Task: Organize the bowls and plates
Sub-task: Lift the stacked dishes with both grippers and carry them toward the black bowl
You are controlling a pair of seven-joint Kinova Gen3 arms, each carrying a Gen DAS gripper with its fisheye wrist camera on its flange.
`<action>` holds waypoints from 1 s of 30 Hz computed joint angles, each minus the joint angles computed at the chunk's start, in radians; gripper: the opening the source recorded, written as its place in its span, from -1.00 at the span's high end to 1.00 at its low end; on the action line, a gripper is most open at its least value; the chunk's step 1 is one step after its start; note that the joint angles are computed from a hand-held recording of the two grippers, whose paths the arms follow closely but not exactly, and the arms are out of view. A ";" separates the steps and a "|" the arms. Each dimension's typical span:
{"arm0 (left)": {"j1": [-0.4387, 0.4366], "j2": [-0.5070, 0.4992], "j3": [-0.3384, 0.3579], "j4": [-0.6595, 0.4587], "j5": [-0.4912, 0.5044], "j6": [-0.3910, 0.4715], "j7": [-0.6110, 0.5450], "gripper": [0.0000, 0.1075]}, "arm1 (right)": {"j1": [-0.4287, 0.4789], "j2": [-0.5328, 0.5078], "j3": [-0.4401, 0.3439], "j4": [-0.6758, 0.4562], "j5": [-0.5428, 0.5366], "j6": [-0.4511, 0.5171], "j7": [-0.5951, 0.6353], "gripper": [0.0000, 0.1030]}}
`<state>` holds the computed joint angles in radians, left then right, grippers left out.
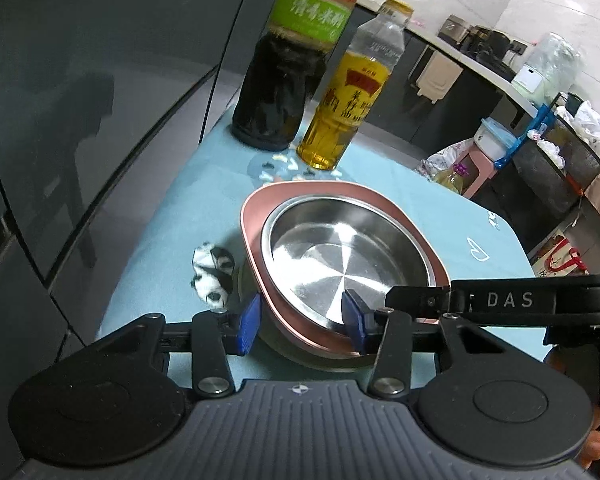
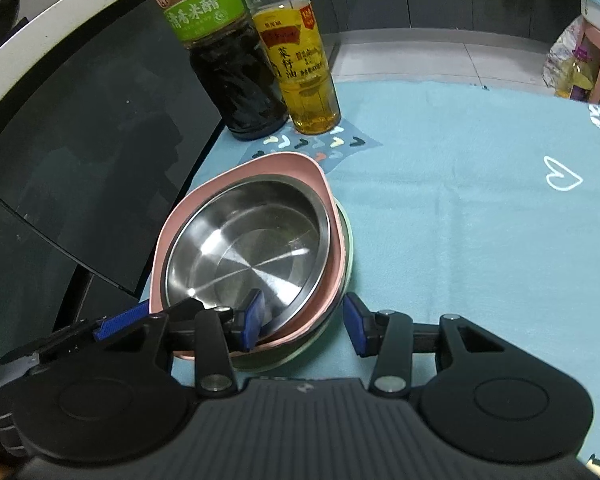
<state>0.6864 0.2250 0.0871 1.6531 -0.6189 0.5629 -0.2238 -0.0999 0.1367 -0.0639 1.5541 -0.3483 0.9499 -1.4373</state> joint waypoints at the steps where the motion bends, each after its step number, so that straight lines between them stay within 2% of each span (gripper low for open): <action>1: -0.010 0.001 0.006 0.000 0.018 -0.003 -0.013 0.25 | -0.001 0.002 0.000 0.000 0.002 0.002 -0.002 0.25; 7: -0.021 0.006 -0.010 0.023 0.034 -0.053 -0.034 0.26 | -0.015 0.037 -0.001 -0.024 0.041 0.003 -0.021 0.24; 10: 0.003 0.012 -0.029 0.013 -0.001 -0.019 0.002 0.25 | -0.014 0.055 -0.004 -0.026 0.054 -0.003 -0.015 0.24; 13: -0.032 0.024 -0.008 -0.007 0.062 0.008 -0.046 0.18 | 0.016 0.077 -0.003 -0.046 0.016 0.023 0.002 0.24; 14: -0.041 0.022 -0.008 0.002 0.073 -0.010 -0.045 0.13 | 0.025 0.080 -0.004 -0.049 0.005 0.026 0.014 0.24; 20: -0.107 0.041 0.013 0.008 0.211 -0.087 -0.134 0.12 | 0.043 0.110 -0.008 -0.082 -0.003 0.064 0.051 0.20; 22: -0.071 0.049 -0.025 0.007 0.193 -0.109 -0.130 0.11 | 0.059 0.121 -0.013 -0.076 -0.033 0.053 0.076 0.16; 25: -0.014 0.063 -0.073 -0.012 0.143 -0.091 -0.084 0.11 | 0.067 0.134 -0.022 -0.081 -0.047 0.047 0.093 0.12; 28: 0.033 0.077 -0.092 -0.044 0.085 -0.025 -0.040 0.17 | 0.006 0.114 -0.011 -0.062 0.045 0.002 0.063 0.32; 30: 0.057 0.068 -0.100 -0.036 0.034 -0.018 -0.006 0.17 | 0.003 0.089 -0.016 -0.032 0.059 -0.029 0.077 0.37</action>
